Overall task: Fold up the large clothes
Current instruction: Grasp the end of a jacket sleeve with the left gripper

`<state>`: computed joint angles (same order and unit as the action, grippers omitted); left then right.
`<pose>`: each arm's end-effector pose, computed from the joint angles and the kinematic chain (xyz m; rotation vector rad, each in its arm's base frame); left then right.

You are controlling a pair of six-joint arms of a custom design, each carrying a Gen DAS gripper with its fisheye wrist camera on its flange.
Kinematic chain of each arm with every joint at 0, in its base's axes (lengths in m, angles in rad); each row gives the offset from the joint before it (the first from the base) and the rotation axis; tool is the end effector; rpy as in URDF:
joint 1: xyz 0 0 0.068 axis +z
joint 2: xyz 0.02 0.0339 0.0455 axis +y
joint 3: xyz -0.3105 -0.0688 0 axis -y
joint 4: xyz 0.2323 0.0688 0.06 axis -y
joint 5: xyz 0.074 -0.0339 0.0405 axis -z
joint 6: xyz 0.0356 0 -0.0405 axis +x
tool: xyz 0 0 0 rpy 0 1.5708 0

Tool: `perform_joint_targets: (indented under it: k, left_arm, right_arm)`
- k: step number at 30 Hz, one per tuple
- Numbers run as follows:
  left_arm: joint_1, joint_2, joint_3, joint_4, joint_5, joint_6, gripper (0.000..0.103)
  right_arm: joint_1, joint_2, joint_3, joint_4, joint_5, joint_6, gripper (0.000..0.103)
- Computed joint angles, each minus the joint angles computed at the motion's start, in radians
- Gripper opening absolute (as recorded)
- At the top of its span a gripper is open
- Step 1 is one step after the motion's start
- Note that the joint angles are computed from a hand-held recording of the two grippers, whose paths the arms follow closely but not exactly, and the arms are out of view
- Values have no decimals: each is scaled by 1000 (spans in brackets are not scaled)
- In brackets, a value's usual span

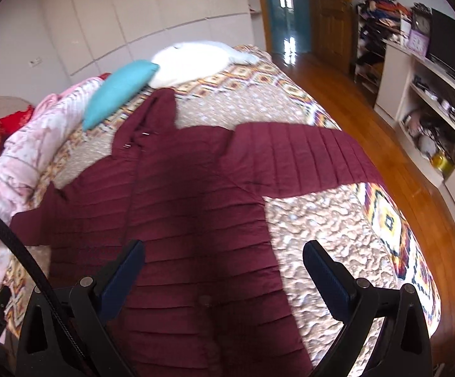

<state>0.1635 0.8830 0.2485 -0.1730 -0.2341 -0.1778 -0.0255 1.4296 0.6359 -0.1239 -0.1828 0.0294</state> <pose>0.1177 0.0278 0.1855 -0.5114 2.3107 0.2712 0.2483 0.0001 0.2108 -0.0089 2.4810 0.2289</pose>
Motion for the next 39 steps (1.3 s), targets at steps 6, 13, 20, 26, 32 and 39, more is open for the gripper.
perform_joint_targets:
  k: [6, 13, 20, 26, 32, 39]
  left_arm:
    - [-44, 336, -54, 289, -12, -47, 95]
    - [30, 622, -66, 519, 24, -17, 95]
    - [99, 799, -81, 696, 59, 33, 95]
    - [359, 828, 36, 647, 156, 148, 95]
    - [718, 928, 296, 511, 308, 250, 95]
    - [926, 1241, 786, 247, 453, 223, 93]
  right_arm:
    - [-124, 221, 15, 139, 11, -44, 102]
    - [-200, 393, 62, 227, -14, -36, 102]
    - [-288, 546, 187, 258, -29, 14, 100]
    - [-281, 541, 164, 275, -32, 6, 100]
    - [-205, 393, -4, 386, -14, -22, 100]
    - [-37, 240, -164, 474, 67, -12, 100]
